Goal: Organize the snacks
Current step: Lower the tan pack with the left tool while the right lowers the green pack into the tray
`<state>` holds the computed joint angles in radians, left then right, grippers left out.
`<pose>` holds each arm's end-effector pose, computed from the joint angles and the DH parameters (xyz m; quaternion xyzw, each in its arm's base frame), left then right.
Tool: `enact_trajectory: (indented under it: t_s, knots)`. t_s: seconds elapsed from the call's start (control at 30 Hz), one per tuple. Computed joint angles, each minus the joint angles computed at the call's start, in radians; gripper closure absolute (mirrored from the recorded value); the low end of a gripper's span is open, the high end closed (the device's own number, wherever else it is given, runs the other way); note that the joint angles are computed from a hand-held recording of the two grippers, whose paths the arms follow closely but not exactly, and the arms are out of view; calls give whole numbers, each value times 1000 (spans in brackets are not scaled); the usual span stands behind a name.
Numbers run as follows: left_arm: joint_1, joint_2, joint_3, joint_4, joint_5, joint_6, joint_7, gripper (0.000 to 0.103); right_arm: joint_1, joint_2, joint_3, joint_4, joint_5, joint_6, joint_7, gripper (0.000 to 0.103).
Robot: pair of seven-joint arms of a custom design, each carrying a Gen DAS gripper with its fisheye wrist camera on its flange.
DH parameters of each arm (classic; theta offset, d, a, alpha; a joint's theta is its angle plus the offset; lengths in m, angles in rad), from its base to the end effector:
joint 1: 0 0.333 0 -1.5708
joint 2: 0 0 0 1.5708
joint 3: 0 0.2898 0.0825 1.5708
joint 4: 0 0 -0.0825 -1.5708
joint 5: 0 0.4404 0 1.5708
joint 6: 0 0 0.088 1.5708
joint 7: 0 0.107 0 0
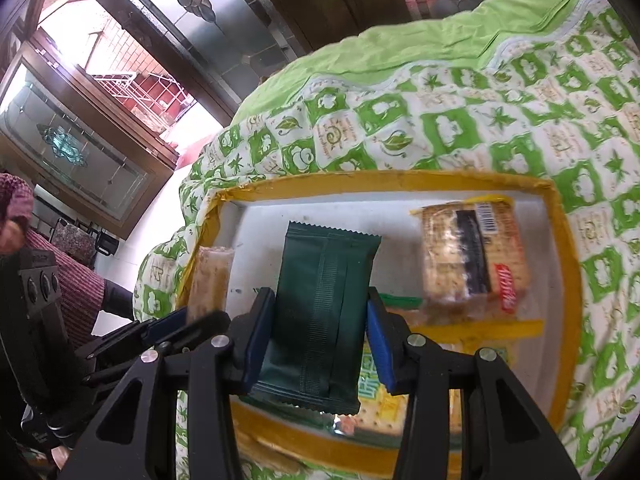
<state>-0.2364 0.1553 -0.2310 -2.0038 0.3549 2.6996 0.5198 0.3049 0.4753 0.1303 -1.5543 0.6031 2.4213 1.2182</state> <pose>0.5924 -0.3080 0.3857 -0.7763 0.5623 -0.2642 0.1061 0.6933 0.3107 0.3700 -0.7839 0.5319 0.0685 0.3130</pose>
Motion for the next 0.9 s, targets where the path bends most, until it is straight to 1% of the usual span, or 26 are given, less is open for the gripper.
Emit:
enact_trajectory:
  t_s: [0.2, 0.47, 0.57, 0.7, 0.77, 0.9]
  knots:
    - [4, 58, 0, 62, -7, -16, 19, 68, 3, 65, -4, 77, -13, -20, 26, 59]
    - [-8, 154, 3, 165, 4, -52, 36, 68, -12, 116, -3, 117, -17, -30, 40, 59]
    - [-9, 187, 3, 202, 2, -66, 40, 68, 8, 127, -20, 129, -58, 5, 59, 59]
    - [-21, 226, 13, 249, 25, -88, 32, 68, 2, 148, -19, 157, -66, 13, 73, 59]
    - [-20, 236, 17, 256, 27, -80, 19, 68, 8, 152, -27, 160, -85, 25, 82, 59]
    - [-24, 238, 23, 257, 46, -72, 6, 68, 2, 158, -21, 167, -89, 26, 80, 59]
